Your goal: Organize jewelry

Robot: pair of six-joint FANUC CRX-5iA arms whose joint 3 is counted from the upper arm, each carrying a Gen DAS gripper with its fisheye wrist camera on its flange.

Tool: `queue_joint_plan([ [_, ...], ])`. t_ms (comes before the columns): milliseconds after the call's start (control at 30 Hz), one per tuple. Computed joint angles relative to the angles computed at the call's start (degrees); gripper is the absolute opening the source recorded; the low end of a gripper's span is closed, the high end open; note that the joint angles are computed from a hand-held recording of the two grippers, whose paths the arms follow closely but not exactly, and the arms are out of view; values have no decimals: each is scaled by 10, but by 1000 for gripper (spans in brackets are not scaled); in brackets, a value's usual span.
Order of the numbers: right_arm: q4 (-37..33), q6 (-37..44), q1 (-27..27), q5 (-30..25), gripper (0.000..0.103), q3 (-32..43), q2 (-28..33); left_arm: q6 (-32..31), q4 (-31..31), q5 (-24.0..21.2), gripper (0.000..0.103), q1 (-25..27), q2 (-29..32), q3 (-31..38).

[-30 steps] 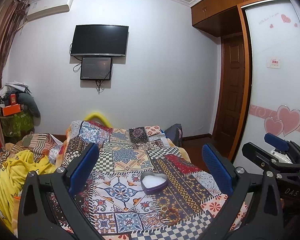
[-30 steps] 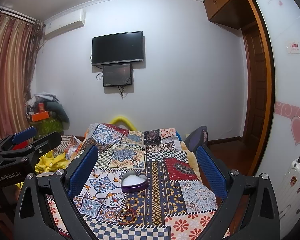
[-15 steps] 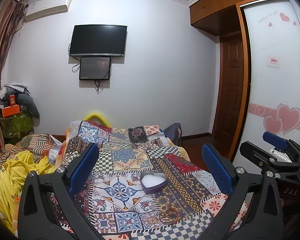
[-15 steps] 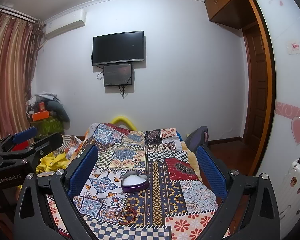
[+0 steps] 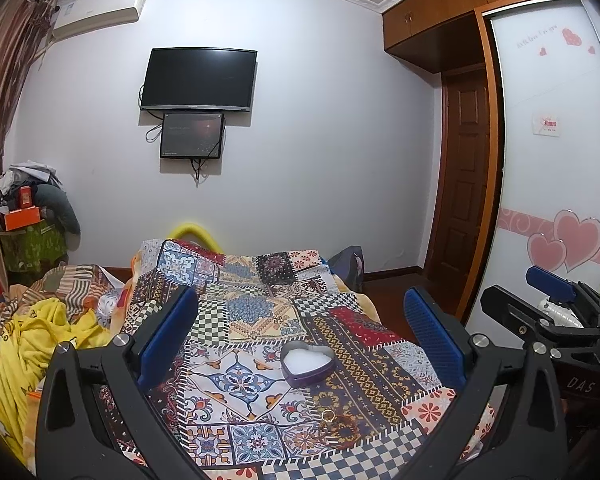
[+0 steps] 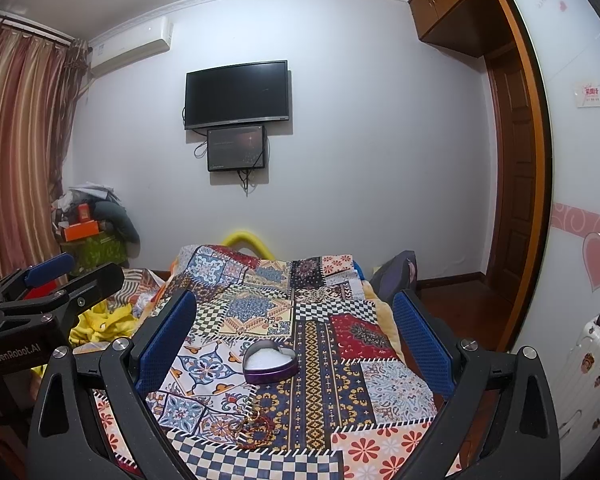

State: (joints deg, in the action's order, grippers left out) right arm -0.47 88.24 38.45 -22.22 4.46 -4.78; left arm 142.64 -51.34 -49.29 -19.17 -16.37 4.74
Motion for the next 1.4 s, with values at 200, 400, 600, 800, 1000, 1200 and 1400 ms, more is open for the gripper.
queue_joint_plan([
  [200, 1, -2, 0, 0, 98, 0, 0, 1, 2, 3, 103, 3, -1, -2],
  [400, 21, -19, 2, 9, 98, -6, 4, 2, 6, 6, 103, 7, -2, -5],
  [600, 7, -10, -2, 4, 98, -3, 11, 2, 12, 5, 103, 14, 4, -5],
  [800, -60, 36, -19, -43, 98, 34, 37, 8, 26, 9, 102, 36, 11, -10],
  [1000, -70, 42, -30, -96, 82, 62, 71, -31, 92, 19, 89, 87, 29, -19],
  [1200, -83, 65, -34, -180, 62, 98, 113, -112, 200, 31, 74, 150, 62, -36],
  [1400, -117, 99, -47, -269, 52, 143, 149, -260, 349, 25, 60, 205, 108, -52],
])
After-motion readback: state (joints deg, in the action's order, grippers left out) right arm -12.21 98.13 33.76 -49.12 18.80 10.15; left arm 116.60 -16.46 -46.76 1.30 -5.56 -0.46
